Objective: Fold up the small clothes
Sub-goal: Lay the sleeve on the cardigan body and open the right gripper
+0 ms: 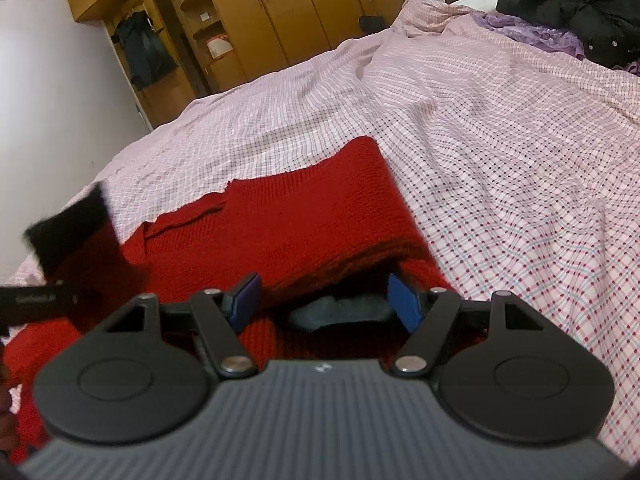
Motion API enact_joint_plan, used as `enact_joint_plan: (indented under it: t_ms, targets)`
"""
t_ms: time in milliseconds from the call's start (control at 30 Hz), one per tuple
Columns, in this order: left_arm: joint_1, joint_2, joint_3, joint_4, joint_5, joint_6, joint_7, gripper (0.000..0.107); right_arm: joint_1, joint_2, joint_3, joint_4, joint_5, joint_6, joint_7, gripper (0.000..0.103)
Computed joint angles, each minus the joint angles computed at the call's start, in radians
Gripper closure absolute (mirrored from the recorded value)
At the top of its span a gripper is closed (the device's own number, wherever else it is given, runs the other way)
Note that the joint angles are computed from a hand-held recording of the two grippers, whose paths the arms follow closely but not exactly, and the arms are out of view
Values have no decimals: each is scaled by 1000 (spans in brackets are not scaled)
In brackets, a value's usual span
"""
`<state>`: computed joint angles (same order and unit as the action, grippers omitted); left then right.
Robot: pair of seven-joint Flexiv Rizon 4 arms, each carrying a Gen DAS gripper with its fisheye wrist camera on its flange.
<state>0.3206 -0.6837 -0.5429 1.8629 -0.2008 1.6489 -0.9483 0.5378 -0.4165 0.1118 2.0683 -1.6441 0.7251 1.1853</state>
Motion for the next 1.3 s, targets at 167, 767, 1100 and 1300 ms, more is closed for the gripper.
enact_joint_plan:
  t_ms: [167, 767, 1100, 1300]
  targets:
    - [79, -4, -49, 21, -51, -56, 5, 40, 4, -1, 1, -1, 8, -7, -13, 32]
    - [335, 18, -233, 133, -2, -1, 60, 37, 7, 2, 3, 0, 22, 1, -29, 29]
    - [208, -32, -126, -8, 7, -19, 41, 29, -81, 91, 5, 26, -7, 94, -50, 29]
    - [59, -85, -1, -133, -20, -48, 65, 29, -139, 77, -18, 15, 3, 145, -40, 29]
